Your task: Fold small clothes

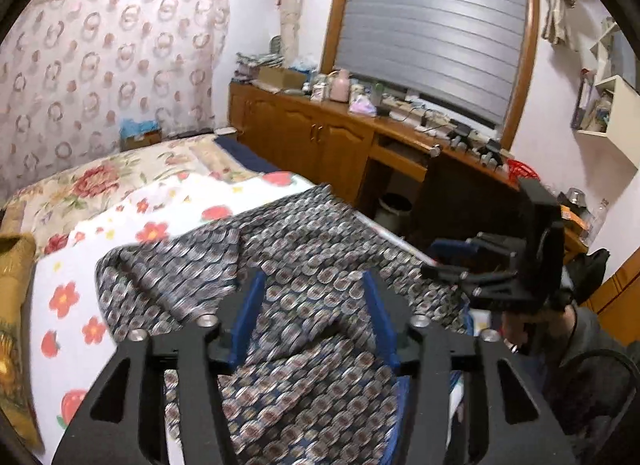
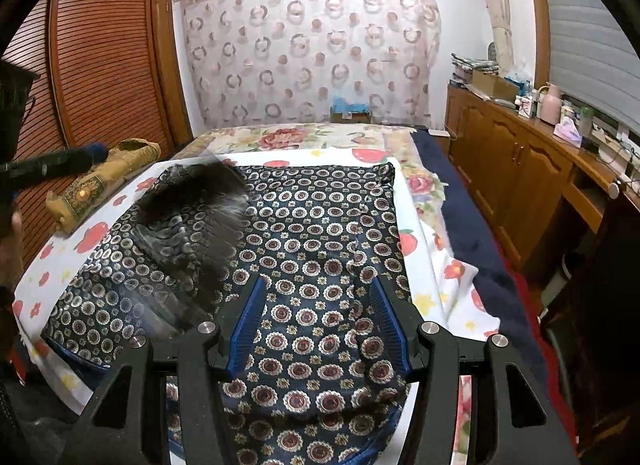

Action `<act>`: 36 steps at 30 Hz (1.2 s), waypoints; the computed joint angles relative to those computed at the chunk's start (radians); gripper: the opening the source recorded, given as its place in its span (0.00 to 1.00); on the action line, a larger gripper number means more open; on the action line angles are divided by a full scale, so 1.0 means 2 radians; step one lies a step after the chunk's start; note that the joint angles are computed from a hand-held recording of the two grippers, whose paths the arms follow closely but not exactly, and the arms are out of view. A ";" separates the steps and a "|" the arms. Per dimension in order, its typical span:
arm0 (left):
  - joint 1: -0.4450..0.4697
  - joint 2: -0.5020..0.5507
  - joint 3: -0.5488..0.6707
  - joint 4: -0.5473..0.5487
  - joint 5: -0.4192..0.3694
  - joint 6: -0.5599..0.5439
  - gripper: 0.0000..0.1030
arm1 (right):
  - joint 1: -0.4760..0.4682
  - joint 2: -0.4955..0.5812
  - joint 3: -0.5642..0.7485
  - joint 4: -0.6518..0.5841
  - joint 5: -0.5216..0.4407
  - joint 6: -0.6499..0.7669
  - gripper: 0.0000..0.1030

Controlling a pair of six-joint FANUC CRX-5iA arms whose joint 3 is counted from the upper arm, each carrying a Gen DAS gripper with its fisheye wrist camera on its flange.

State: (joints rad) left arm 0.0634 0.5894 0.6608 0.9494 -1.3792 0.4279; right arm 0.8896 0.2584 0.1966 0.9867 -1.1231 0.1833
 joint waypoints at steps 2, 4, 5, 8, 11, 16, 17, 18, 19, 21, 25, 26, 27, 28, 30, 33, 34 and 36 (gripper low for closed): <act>0.003 -0.015 -0.025 -0.004 0.024 -0.004 0.66 | -0.002 0.001 0.005 -0.004 0.005 0.009 0.55; 0.008 -0.024 -0.043 -0.007 0.042 -0.008 0.70 | -0.005 0.011 0.020 -0.011 0.010 0.025 0.55; 0.014 -0.025 -0.046 -0.010 0.046 -0.004 0.71 | -0.008 0.020 0.034 -0.017 0.011 0.040 0.55; 0.021 -0.025 -0.048 -0.019 0.058 0.001 0.72 | -0.016 0.044 0.076 -0.035 0.014 0.081 0.55; 0.030 -0.029 -0.060 -0.025 0.071 0.005 0.73 | -0.024 0.068 0.117 -0.055 0.023 0.120 0.55; 0.039 -0.031 -0.072 -0.032 0.089 0.008 0.73 | -0.044 0.112 0.202 -0.130 0.027 0.212 0.55; 0.041 -0.034 -0.079 -0.033 0.095 0.007 0.73 | -0.048 0.123 0.223 -0.150 0.018 0.232 0.55; 0.042 -0.034 -0.080 -0.033 0.096 0.006 0.73 | -0.053 0.132 0.240 -0.166 0.011 0.249 0.55; 0.043 -0.036 -0.085 -0.032 0.099 0.005 0.73 | -0.056 0.142 0.257 -0.180 0.001 0.263 0.55; 0.047 -0.039 -0.092 -0.031 0.101 0.002 0.73 | -0.060 0.146 0.264 -0.197 -0.004 0.275 0.55; 0.050 -0.042 -0.102 -0.029 0.107 -0.005 0.73 | -0.060 0.137 0.250 -0.207 0.013 0.271 0.67; 0.051 -0.043 -0.105 -0.028 0.108 -0.006 0.73 | -0.058 0.137 0.249 -0.207 0.012 0.273 0.70; 0.051 -0.042 -0.105 -0.028 0.108 -0.006 0.73 | -0.055 0.140 0.250 -0.206 0.009 0.274 0.71; 0.051 -0.041 -0.103 -0.029 0.107 -0.004 0.73 | -0.051 0.140 0.248 -0.202 0.004 0.273 0.72; 0.050 -0.040 -0.104 -0.030 0.107 -0.003 0.73 | -0.051 0.157 0.271 -0.198 -0.026 0.283 0.72; 0.049 -0.041 -0.108 -0.031 0.108 -0.003 0.73 | -0.055 0.177 0.300 -0.200 -0.051 0.288 0.72; 0.049 -0.041 -0.108 -0.032 0.108 -0.002 0.73 | -0.056 0.183 0.309 -0.206 -0.053 0.291 0.72; 0.048 -0.041 -0.108 -0.034 0.107 -0.001 0.73 | -0.059 0.182 0.307 -0.213 -0.043 0.294 0.67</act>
